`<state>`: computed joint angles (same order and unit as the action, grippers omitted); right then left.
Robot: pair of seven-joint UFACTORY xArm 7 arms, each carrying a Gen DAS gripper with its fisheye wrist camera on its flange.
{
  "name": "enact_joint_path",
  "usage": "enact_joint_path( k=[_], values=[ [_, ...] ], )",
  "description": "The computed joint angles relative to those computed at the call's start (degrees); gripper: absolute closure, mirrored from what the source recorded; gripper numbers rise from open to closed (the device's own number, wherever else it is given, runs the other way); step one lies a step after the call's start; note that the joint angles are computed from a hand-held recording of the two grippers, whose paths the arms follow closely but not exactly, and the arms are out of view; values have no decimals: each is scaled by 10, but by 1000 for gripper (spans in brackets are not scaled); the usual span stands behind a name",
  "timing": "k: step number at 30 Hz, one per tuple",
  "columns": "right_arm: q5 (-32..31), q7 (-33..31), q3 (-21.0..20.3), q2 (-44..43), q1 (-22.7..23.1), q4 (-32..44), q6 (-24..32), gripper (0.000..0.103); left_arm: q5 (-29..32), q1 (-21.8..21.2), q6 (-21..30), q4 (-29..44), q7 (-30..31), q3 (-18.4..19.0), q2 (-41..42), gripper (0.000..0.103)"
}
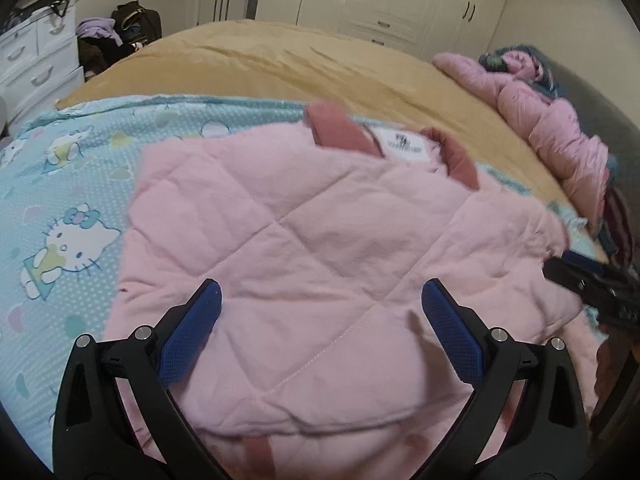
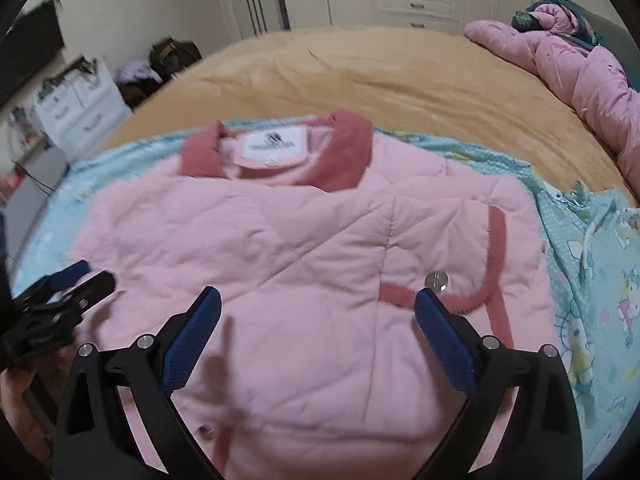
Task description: Fold large clothes
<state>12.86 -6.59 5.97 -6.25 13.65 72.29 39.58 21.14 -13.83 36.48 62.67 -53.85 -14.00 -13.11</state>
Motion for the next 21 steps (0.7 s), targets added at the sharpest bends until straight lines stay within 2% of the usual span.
enact_joint_path(
  k=[2, 4, 6, 8, 10, 12, 16, 21],
  values=[
    [21, -20, -3, -22, 4, -17, -5, 6, 3, 1, 6, -1, -5, -2, -11, 9],
    [34, -35, -5, -38, 9, -29, -2, 11, 0, 1, 4, -6, -10, -4, -22, 9],
    [47, -50, -8, -48, 14, -36, 9, 27, 1, 4, 11, -8, -21, -10, -31, 9],
    [46, -49, -6, -53, 16, -42, 15, 36, 7, 4, 20, -9, -27, -18, -37, 9],
    [48, -50, -5, -54, 19, -46, 18, 38, -3, -2, 25, -9, -17, -18, -36, 9],
    [35, -40, 0, -49, 18, -46, 26, 46, -14, -8, 30, -7, -4, -17, -29, 9],
    [20, -17, 3, -27, 15, -40, 45, 47, 12, -13, 61, 10, -10, -27, 1, 9],
    [29, -18, 2, -13, 15, -43, 40, 47, 30, -20, 42, -4, -21, -17, 6, 9]
  ],
)
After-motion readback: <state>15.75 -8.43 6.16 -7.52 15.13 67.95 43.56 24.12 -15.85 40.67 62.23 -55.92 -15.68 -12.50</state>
